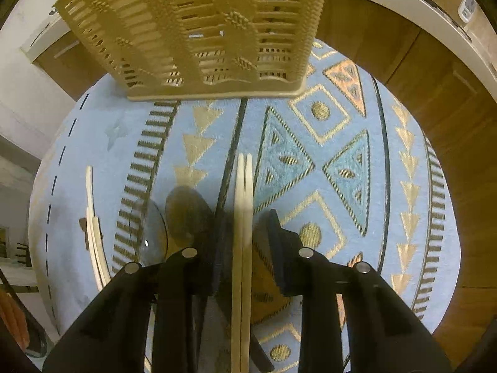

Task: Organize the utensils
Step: 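Lift the ladle and chopsticks with both tools and carry them over the basket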

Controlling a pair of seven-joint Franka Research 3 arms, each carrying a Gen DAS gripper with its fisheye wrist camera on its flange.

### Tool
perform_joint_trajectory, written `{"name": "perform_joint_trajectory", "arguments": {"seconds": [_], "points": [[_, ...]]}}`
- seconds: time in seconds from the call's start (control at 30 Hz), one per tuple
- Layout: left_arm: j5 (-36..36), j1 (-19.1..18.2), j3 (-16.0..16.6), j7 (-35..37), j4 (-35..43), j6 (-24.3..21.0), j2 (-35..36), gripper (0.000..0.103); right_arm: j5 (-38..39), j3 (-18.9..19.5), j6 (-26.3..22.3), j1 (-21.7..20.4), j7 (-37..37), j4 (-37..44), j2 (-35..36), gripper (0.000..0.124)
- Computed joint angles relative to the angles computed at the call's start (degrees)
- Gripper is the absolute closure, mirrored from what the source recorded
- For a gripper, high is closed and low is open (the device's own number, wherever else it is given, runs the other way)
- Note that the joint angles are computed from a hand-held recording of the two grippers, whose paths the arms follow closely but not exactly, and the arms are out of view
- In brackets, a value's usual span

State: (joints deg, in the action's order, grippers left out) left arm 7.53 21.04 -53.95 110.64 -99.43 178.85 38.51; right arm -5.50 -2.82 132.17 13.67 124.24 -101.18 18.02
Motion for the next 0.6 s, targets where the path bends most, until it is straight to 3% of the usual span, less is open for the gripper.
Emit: {"name": "perform_joint_trajectory", "arguments": {"seconds": [0.07,0.17,0.4,0.53,0.6], "points": [[0.03,-0.6,0.58,-0.2,0.35,-0.07,-0.17,0.066,-0.76,-0.08,-0.24,0.15,-0.62,0.41,0.14,0.114],[0.0,-1.44,1.34,-0.33,0.76,0.07,-0.43,0.066,-0.23,0.0,2.53,-0.19,-1.29,-1.37,-0.66,0.114],[0.68,-4.17,3.74,-1.52,1.53,1.88,-1.47,0.066,0.35,1.11,24.41,-1.59,-3.22,-20.59,-14.38,0.114],[2.44,-7.78,7.13,-3.78,3.11,3.43,-2.36,0.066,-6.02,2.7,36.39,-3.1,0.57,-28.3,-20.45,0.114],[3.46,-9.64,9.03,-5.11,3.88,4.22,-2.81,0.066,-11.22,4.22,44.79,-5.62,3.16,-31.76,-22.69,0.114]]}}
